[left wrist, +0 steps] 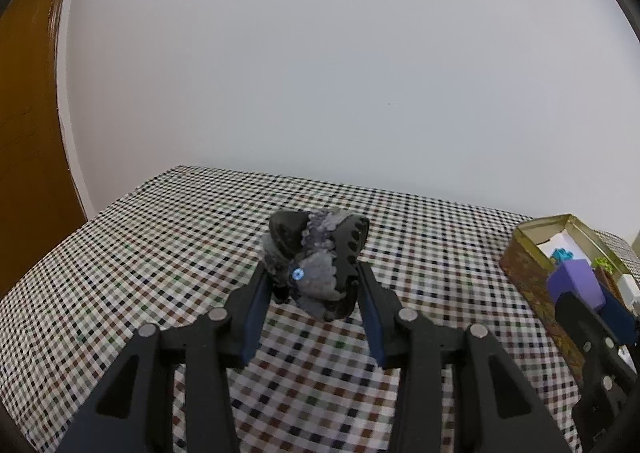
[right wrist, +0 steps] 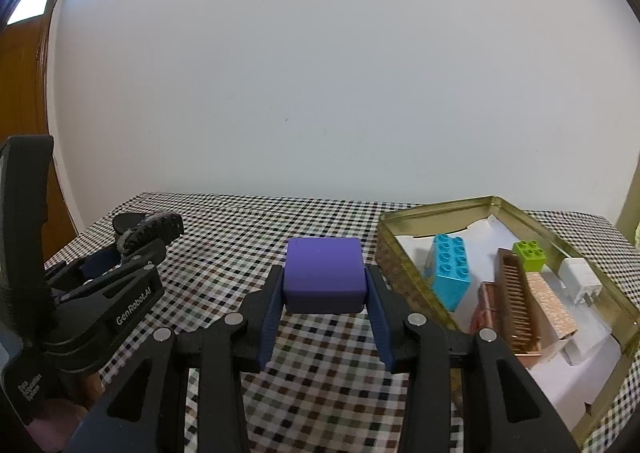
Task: Organize rigid objects
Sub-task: 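Lift and carry the plush and purple block over the gold tray with both grippers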
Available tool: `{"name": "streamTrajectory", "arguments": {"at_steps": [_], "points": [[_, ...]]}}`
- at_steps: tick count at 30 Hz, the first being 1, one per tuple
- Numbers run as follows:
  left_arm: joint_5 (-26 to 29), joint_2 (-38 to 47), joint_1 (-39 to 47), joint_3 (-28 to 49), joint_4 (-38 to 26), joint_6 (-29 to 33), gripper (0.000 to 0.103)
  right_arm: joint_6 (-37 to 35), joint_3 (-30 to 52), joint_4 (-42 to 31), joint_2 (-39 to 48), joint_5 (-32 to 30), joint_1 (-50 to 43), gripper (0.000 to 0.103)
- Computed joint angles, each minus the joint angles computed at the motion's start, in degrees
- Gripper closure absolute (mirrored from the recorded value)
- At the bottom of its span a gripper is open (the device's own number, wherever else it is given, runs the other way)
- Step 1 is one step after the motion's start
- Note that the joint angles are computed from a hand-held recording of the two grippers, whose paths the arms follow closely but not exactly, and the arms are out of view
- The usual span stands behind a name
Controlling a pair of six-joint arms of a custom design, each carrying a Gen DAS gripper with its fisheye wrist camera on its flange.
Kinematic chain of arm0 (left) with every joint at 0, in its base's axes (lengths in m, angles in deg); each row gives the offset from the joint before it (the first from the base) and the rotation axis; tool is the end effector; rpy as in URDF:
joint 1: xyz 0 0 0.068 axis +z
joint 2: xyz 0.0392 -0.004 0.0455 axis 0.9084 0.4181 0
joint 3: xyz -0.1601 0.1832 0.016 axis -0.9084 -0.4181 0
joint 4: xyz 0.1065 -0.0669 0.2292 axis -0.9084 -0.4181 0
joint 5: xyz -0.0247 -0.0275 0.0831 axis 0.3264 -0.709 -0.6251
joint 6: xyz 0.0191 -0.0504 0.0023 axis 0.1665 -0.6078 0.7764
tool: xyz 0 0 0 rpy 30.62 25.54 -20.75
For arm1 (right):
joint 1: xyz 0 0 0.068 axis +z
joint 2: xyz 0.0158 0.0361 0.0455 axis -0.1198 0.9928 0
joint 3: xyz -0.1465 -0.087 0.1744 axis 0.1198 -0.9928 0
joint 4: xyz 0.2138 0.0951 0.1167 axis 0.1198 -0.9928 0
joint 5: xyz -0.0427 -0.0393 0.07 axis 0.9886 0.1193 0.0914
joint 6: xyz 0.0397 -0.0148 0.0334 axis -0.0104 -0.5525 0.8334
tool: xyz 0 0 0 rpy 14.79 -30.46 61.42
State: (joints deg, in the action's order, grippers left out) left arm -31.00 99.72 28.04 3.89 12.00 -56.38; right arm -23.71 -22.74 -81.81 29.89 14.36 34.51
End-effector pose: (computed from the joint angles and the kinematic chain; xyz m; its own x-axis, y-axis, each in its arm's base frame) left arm 0.3133 -0.2193 0.1556 -0.4859 0.0393 -0.8731 0.1278 0.9914 -0.0265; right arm 0.2246 0.1630 0.1735 -0.4058 0.1366 -0.9037 0.2459 0.9686 0.0359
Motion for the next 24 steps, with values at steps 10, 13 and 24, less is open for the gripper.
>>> {"name": "streamTrajectory", "arguments": {"at_steps": [10,13,24], "points": [[-3.8,-0.8,-6.0,-1.7,1.9,0.1,0.062,0.3,-4.4,-4.5,-7.6,6.6,3.5,0.06],[-4.5,-0.9,-7.7,-1.5,1.5,-0.7,0.062,0.9,-6.0,-6.5,-10.7,8.9,4.3,0.06],[-8.0,1.0,-14.0,0.9,1.1,-1.4,0.062,3.6,-12.0,-15.3,-23.6,11.9,4.4,0.06]]}}
